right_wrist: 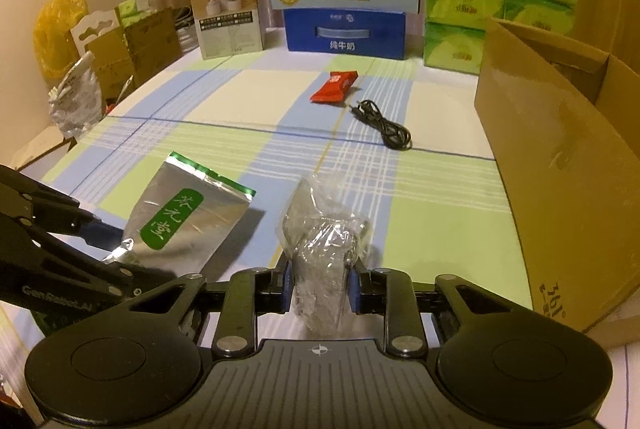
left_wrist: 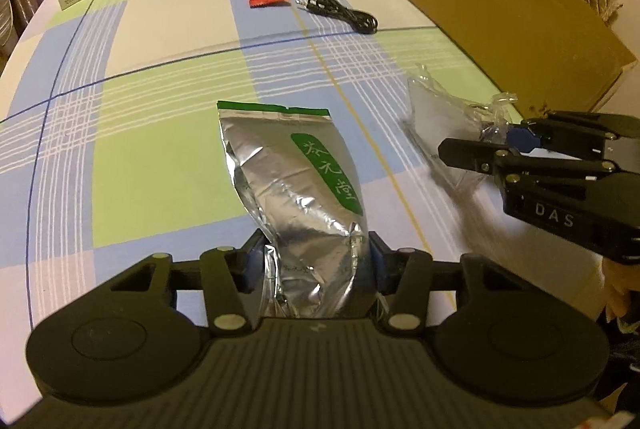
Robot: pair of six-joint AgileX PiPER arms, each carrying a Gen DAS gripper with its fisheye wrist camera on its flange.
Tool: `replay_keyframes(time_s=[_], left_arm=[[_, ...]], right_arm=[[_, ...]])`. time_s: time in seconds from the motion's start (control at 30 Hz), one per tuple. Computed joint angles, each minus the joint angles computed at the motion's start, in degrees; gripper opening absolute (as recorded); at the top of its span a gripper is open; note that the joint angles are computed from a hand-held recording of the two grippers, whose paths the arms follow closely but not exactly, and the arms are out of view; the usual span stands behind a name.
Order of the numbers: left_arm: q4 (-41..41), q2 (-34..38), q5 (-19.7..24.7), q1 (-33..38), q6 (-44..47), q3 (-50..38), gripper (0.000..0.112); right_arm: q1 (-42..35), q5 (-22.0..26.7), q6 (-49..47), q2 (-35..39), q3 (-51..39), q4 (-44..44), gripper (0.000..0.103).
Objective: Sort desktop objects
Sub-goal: 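Lift the clear bag with the right gripper while the left gripper lifts the tea bag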
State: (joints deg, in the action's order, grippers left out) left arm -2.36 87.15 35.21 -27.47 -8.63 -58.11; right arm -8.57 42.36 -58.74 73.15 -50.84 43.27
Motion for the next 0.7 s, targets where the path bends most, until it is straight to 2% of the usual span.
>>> replay_keyframes(time_s=[0.27, 0.33, 0.5, 0.7], left_arm=[[-1.5, -1.2, -0.1, 0.3, 0.6, 0.6, 0.046], [-1.9, -1.4, -0.3, 0.3, 0.9, 0.7, 0.046], [-2.3, -1.9, -0.5, 0.4, 1.1, 1.0, 0.046], [-2.2, -2.4, -0.7, 0.5, 0.9, 1.4, 0.046]], right_arm=[[0.6, -0.9, -1.9, -1.4, 1.0, 0.6, 0.021], [0.6, -1.4, -3.1, -2.0, 1.5, 1.6, 0.017], [1.3, -2.4, -2.8, -2.2, 1.9, 1.2, 0.017], [0.5, -2.6, -7.1, -3.6, 3.0, 4.6, 0.017]])
